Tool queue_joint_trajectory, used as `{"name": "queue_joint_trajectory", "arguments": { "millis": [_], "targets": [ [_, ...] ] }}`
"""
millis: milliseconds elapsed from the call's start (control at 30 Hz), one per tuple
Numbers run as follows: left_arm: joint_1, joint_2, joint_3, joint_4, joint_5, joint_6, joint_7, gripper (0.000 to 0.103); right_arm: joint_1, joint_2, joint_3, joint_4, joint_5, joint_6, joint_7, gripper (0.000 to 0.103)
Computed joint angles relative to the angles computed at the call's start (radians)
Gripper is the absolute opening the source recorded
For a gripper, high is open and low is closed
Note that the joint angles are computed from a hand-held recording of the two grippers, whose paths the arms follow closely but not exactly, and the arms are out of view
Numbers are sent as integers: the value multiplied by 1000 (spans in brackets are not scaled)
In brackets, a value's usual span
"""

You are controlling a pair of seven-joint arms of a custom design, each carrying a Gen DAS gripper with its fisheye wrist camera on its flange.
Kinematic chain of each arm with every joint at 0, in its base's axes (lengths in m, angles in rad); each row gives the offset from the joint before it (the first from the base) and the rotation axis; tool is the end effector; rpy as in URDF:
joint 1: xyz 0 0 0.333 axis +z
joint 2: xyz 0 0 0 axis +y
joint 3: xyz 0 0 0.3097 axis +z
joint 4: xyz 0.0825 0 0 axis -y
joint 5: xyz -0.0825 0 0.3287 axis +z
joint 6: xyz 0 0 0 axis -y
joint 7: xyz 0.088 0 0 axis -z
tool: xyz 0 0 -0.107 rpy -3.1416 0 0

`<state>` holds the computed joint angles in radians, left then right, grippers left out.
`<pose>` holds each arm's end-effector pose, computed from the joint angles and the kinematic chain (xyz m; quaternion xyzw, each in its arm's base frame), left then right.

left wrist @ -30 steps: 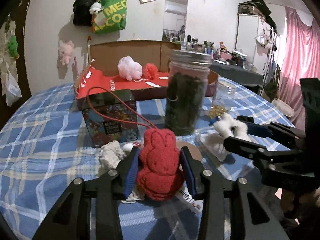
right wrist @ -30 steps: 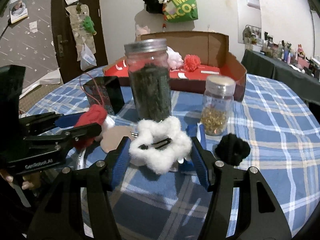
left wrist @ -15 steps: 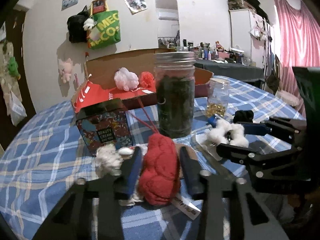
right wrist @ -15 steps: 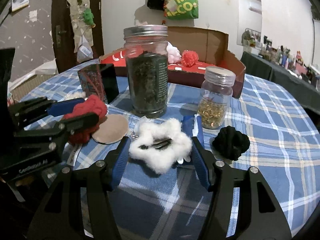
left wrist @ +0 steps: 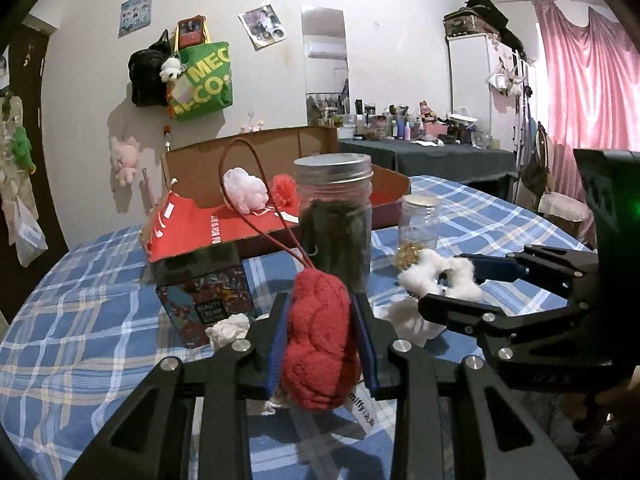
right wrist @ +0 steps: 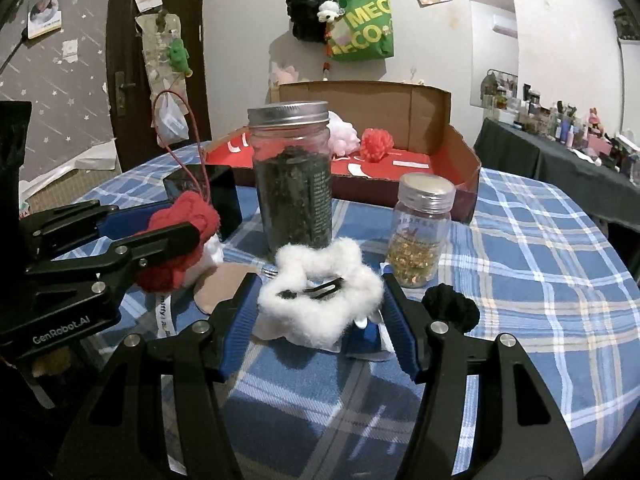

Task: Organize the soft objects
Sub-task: 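Lift the red knitted piece with the left tool while the right tool lifts the white fluffy ring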

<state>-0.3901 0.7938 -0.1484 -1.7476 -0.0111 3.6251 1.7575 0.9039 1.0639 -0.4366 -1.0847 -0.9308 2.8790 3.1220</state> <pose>0.5872 -0.3192 0.2981 -0.3972 0.7569 -0.4442 0.2685 0.5713 0.4989 0.2788 -0.6508 0.5733 -0.3137 0.3865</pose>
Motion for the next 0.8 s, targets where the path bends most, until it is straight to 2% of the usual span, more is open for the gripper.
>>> {"name": "queue_joint_trajectory", "arguments": {
  "millis": [233,367,533,667,800],
  "targets": [
    [43,7,-38,10,43,-38,-28,34,-5,-9,0,-18,8,18,6,58],
    [166,23,-159,15,170,-74,-85,34,-18,-8,6,-24,30,54,2,58],
    [267,48,-256,37,283,-118,-146,35,-16,-5,-8,-30,61,77,-6,58],
    [382,86,-385,47,379,-159,-180,35,-5,-5,-35,-46,86,113,3,58],
    [399,89,-405,45,424,-142,-184,35,5,-3,-54,-55,113,129,-11,58]
  ]
}}
